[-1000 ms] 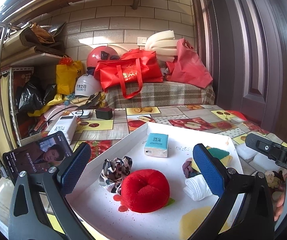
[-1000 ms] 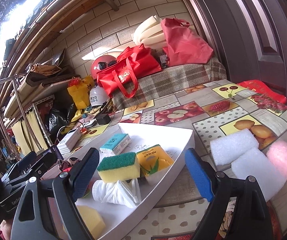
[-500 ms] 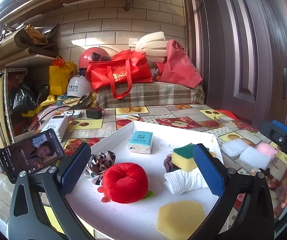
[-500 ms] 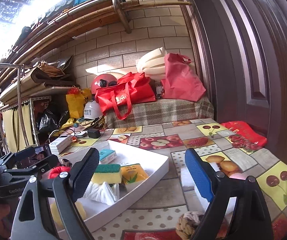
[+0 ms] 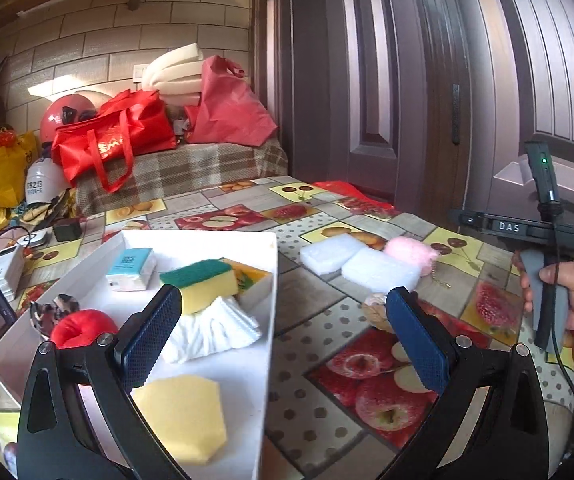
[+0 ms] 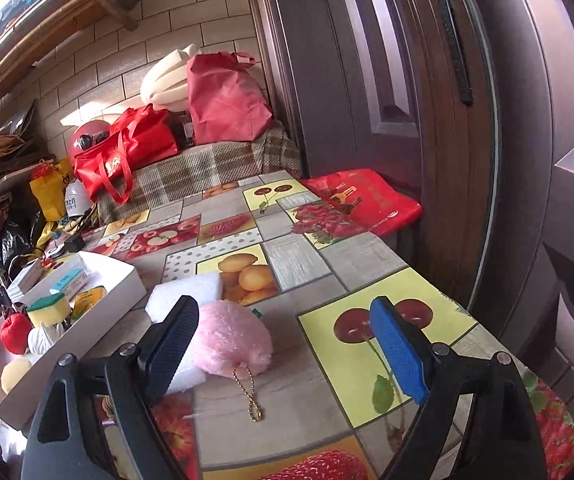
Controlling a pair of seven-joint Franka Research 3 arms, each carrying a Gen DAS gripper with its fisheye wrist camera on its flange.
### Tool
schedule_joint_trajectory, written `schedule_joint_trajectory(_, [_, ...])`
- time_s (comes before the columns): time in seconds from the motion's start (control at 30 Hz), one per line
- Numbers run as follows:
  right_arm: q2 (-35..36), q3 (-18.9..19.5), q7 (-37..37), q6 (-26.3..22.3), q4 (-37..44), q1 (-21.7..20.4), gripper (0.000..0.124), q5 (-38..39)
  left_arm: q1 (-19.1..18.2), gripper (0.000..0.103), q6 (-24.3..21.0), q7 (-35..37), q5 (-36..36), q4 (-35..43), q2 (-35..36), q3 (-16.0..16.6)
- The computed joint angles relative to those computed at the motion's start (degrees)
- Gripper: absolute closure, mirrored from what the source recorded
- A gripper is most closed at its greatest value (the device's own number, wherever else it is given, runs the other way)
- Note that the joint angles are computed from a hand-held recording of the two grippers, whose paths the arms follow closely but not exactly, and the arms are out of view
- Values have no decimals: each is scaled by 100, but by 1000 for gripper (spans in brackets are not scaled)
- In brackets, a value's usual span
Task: Organize soft objects
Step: 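Move both tools back toward the rope toy and pink fluffy ball, then grasp the braided rope toy with the left tool while the right tool grasps the pink fluffy ball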
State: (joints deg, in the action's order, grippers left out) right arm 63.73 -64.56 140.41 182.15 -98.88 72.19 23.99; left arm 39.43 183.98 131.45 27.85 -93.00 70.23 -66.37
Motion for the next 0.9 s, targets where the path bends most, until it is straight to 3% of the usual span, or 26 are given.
schedule_joint_trajectory(0.07, [-425,568,-423,103,177,-461,36,-249,-300,0,-623,-16,-161,212,-176,114])
schedule_joint_trajectory(0.17, [-824,1399,-1008,265,509,-1175,37,-500,-1068,0,-1378,-234,-513,726,-598,692])
schedule_joint_trajectory(0.3, [-913,2127,-1645,240,1080,-1849,40,-628,-1721,1,-1817,-201,-788,1264,-679,1082])
schedule_joint_trajectory(0.37, [-955,2593,-1856,6,1433,-2282,46,-724,-2091,8,-2144,-220,-920,1659,-682,1335])
schedule_joint_trajectory(0.43, [-977,2952,-1817,-410,1725,-2642,54,-816,-2503,10,-2550,-298,-1025,2092,-693,1659])
schedule_joint_trajectory(0.47, [-1028,3245,-1854,-584,1844,-2901,57,-860,-2690,17,-2740,-319,-1061,2289,-689,1815])
schedule_joint_trajectory(0.53, [-1133,3767,-1893,-729,1916,-3330,58,-876,-3031,31,-3110,-373,-1119,2643,-681,2133])
schedule_joint_trajectory(0.6, [-1244,4205,-1947,-693,1868,-3664,64,-907,-3243,35,-3388,-376,-1224,2891,-659,2347])
schedule_joint_trajectory(0.77, [-1345,4155,-1810,-756,1745,-3570,71,-1435,-3233,57,-3352,-143,-1695,2874,-702,2401])
schedule_joint_trajectory(0.9, [-1393,3436,-1115,-196,1247,-3002,72,-1527,-2909,61,-2640,255,-2095,2255,-908,2205])
